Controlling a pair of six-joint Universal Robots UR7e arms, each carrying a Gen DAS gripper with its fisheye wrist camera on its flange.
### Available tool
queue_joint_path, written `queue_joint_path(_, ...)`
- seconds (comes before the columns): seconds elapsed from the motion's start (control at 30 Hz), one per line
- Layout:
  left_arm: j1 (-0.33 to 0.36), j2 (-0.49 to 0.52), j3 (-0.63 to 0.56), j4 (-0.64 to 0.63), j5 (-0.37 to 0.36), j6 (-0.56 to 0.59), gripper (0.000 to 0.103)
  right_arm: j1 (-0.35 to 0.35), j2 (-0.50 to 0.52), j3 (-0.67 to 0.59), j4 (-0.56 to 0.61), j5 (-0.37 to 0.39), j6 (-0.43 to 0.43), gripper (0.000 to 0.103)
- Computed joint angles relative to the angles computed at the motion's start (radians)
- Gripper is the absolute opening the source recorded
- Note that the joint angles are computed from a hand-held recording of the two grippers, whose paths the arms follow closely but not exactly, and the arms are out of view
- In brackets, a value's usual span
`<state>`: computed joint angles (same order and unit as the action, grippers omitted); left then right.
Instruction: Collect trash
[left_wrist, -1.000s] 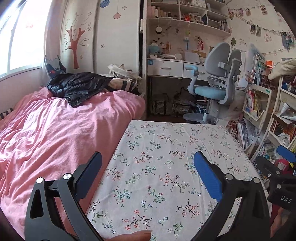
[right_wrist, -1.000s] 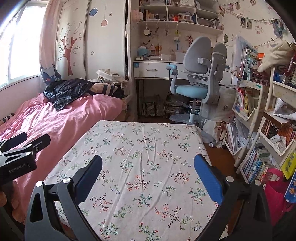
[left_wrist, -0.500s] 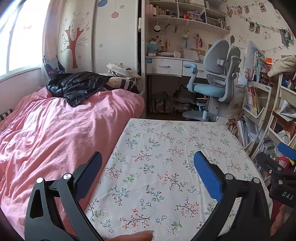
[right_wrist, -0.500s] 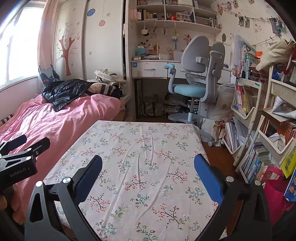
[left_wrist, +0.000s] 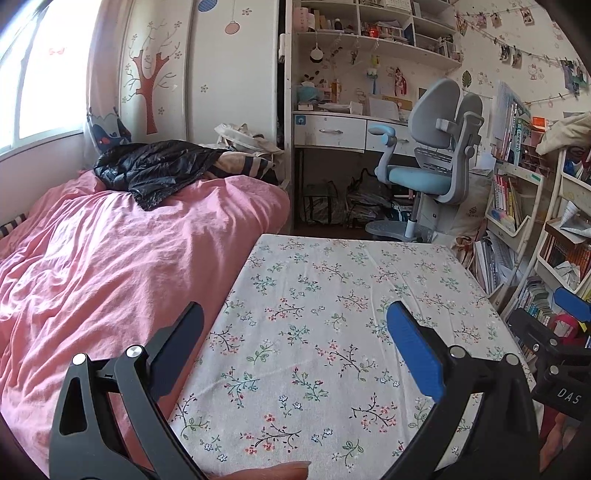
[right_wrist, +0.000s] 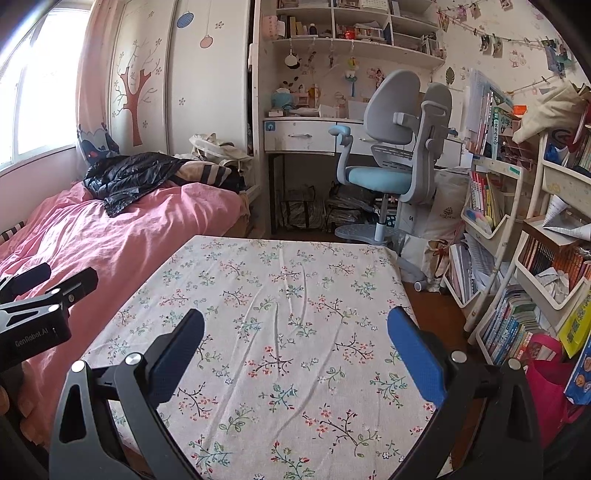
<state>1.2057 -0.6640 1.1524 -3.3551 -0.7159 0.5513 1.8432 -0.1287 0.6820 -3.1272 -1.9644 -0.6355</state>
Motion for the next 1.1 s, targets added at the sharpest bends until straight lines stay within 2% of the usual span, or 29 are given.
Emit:
queue_joint_path(0.7, 0.001, 0.0, -0.002, 0.001, 0.003, 0.003, 0.096, -0.007, -0.002, 0.0, 0.01, 0.002, -0.008, 0.096)
queue_joint_path(1.1, 0.01, -0.005, 0.0, 0.039, 0.008, -0.034, 0.096, -0.008, -0.005, 0.005, 0.01, 0.001, -0.01, 0.096)
